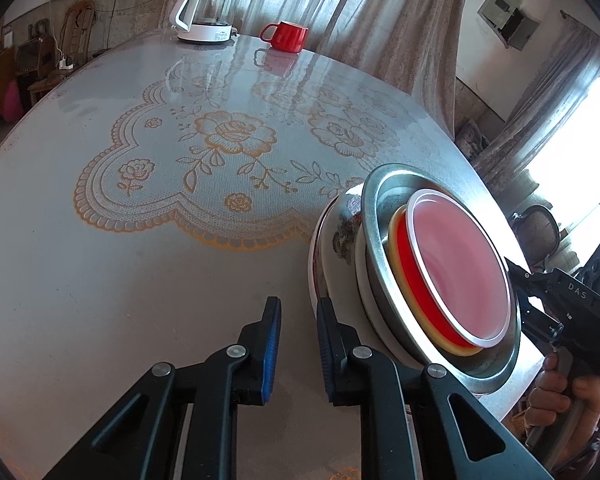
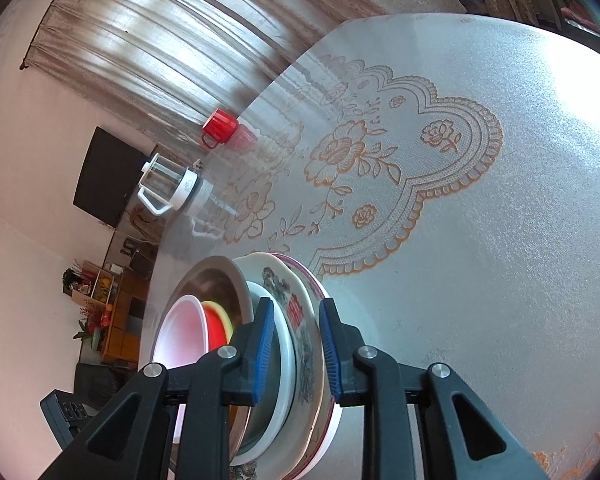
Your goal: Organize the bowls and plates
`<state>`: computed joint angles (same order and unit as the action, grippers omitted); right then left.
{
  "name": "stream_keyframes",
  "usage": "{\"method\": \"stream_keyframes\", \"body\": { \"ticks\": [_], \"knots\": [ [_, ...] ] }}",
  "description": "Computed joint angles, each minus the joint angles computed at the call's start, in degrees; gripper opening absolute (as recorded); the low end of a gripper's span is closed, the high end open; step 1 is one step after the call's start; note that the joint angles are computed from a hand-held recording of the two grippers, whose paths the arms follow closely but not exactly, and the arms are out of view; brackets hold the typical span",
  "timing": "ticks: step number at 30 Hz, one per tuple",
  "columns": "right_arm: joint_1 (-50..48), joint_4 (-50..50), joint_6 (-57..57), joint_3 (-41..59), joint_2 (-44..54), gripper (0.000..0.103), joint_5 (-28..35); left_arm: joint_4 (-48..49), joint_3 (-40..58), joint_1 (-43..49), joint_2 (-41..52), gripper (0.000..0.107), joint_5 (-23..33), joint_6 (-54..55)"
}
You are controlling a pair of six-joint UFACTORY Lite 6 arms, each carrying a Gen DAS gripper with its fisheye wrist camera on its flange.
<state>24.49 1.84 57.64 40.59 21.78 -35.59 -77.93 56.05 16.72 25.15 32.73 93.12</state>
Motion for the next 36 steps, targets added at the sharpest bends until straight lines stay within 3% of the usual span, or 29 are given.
{"method": "stream_keyframes", "body": {
  "ticks": [10,15,20,26,32,36],
  "knots": [
    [1.93,4.96,-5.51,-1.09,-1.67,0.026,1.70,-11.33,-6.74,-0.96,-4.32,0.028,-4.20,12.77],
    [4.25,12.22,-13.02,-1.27,-2.70,0.027,3.26,-19.63,-10.74,-1.33,-7.23,0.031,-5.59,22.03],
    [8.11,27.52,-28.94,-0.05,-3.47,0.028,5.83,-25.23,-14.01,-1.00,-10.19,0.033,-5.61,27.96],
    [11.99,41.50,-43.08,0.72,-3.96,0.029,5.71,-29.28,-17.76,-0.32,-13.92,0.044,-5.51,32.13],
    [17.69,60.70,-60.31,1.76,-4.53,0.031,2.18,-37.46,-22.34,0.13,-18.84,0.047,-5.03,40.12],
    [23.43,74.67,-71.95,2.82,-5.48,0.036,-3.29,-41.42,-25.58,0.86,-22.01,0.059,-3.76,44.61]
  ]
}}
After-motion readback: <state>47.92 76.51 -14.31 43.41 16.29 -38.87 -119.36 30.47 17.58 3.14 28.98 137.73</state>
